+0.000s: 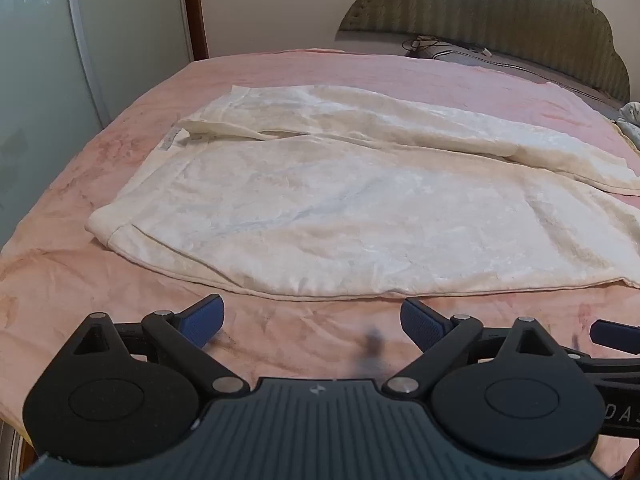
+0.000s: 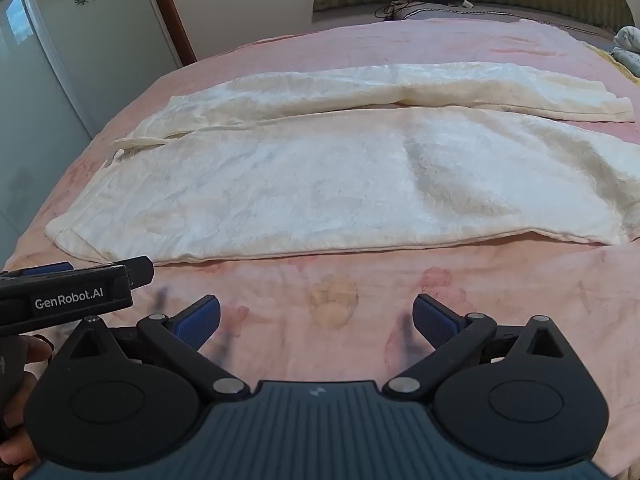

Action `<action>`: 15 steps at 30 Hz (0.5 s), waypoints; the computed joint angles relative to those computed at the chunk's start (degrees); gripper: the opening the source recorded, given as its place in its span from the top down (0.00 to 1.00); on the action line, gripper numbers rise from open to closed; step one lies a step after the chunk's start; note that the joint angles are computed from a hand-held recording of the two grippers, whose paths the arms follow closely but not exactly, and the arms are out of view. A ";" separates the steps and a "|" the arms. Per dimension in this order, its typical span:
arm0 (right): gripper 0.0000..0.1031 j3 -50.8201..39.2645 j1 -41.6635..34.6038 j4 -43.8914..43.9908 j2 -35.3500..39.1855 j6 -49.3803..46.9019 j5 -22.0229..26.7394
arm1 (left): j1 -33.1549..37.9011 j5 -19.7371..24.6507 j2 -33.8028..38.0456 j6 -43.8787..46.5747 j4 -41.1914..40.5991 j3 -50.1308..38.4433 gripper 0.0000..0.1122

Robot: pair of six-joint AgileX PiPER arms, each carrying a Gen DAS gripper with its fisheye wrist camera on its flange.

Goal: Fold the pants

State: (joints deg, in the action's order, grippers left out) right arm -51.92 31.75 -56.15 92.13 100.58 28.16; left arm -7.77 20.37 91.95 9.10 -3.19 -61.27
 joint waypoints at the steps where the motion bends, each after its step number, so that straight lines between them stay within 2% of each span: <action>1: 0.00 0.18 0.07 -0.64 -0.08 0.87 -0.10 | 0.05 0.00 -0.04 0.20 -0.22 0.03 0.14; 15: 0.00 0.45 -0.35 -0.95 0.05 1.04 -1.02 | -0.02 -0.53 0.00 0.37 -0.72 0.39 0.14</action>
State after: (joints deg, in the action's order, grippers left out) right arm -51.47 31.40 -57.10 92.17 101.62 27.14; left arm -7.79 19.83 91.94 9.47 -3.91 -60.89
